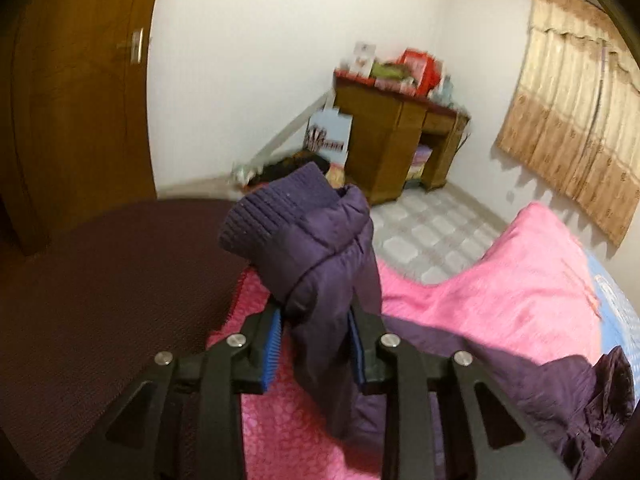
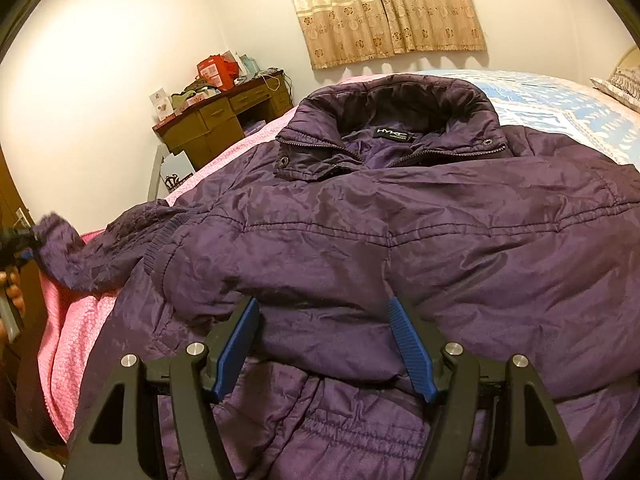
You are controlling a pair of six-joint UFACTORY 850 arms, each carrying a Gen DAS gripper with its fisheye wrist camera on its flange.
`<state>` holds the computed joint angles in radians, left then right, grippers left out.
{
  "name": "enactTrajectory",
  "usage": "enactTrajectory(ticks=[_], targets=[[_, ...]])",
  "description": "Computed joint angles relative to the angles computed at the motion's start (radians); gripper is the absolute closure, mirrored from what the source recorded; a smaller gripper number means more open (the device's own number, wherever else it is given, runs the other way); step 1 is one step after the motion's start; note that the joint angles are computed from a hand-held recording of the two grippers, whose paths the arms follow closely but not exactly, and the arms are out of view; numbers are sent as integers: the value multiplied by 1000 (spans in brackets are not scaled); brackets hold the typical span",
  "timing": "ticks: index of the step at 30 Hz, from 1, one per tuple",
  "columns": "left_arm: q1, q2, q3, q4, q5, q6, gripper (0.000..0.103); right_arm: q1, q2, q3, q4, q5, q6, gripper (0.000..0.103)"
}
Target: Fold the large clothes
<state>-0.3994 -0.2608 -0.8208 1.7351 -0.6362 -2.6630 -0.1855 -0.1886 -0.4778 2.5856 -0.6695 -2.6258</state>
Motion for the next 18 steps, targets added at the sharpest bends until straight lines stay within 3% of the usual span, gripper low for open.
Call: enactTrajectory(ticks=[4,7,9,12,15,18], targets=[[31,21,60,80,58,-127,63,-2,-1,0,-7,-4,6,34],[57,42,77,150,81,-136,48,-4,-1,0,-10,-5,7,34],[46,66,92,123,51,-97,31,-4,-1,0,-9,-5,6,34],[36,133,139,126,-16,-105,15,-5,-1,0,-10,-5,6,34],[46,180,167,119,-25,-109,13,-4,-1,1,-9,-5,5,34],[62,192,191,210,40,-164,12,-5,-1,0,-10,-4,5,33]])
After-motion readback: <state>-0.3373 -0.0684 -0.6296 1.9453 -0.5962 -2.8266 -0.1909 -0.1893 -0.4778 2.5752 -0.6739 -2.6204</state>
